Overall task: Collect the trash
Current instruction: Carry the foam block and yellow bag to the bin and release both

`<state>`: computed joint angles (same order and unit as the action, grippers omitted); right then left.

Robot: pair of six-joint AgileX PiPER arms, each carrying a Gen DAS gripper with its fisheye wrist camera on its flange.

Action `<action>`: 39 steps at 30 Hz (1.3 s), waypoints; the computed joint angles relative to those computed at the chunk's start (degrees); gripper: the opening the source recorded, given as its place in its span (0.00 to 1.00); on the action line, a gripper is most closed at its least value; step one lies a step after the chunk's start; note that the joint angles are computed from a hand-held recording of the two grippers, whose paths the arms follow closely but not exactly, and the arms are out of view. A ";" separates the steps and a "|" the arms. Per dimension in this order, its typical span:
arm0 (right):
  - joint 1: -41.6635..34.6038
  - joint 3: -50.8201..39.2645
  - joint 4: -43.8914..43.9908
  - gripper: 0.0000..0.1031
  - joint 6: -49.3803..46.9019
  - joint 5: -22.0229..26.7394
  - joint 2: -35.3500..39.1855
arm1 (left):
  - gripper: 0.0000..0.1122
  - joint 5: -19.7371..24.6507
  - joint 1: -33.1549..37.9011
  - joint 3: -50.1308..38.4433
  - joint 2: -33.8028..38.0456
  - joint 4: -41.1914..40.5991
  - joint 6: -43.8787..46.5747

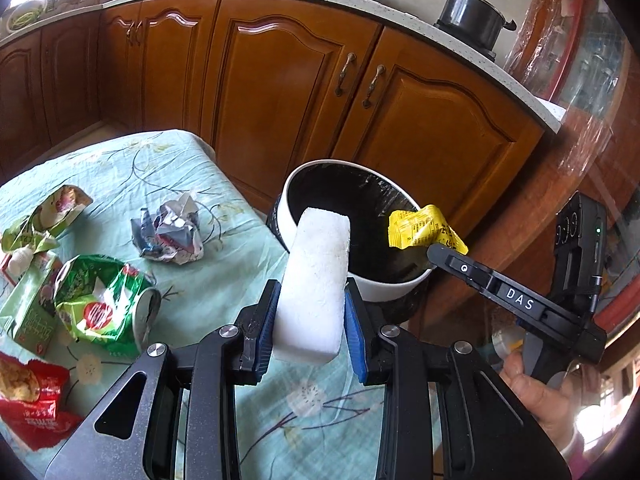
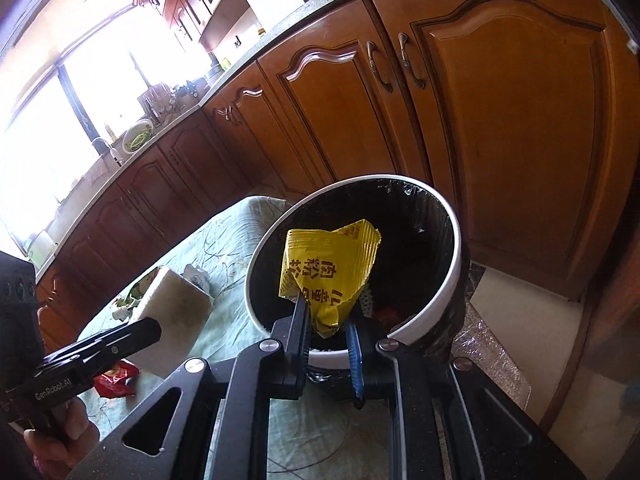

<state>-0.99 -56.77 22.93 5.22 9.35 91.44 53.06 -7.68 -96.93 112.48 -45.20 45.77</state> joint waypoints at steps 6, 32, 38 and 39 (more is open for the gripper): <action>-2.41 -4.01 -2.62 0.16 0.38 3.16 2.74 | 0.26 2.33 -3.91 -9.82 4.75 4.24 -6.82; -6.40 -8.17 -1.21 0.49 -4.37 5.59 7.32 | 0.49 9.99 -12.75 -38.90 22.35 16.50 -22.85; -5.97 -3.87 5.98 0.56 -9.47 3.10 4.71 | 0.49 4.00 -11.69 -26.14 15.47 13.85 -18.22; -5.75 -3.04 8.23 0.59 -11.31 2.55 4.23 | 0.49 2.92 -11.19 -23.44 14.01 12.87 -17.10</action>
<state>-6.74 -59.81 31.16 -6.09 11.90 95.67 55.98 -18.87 -120.37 126.48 -32.33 28.67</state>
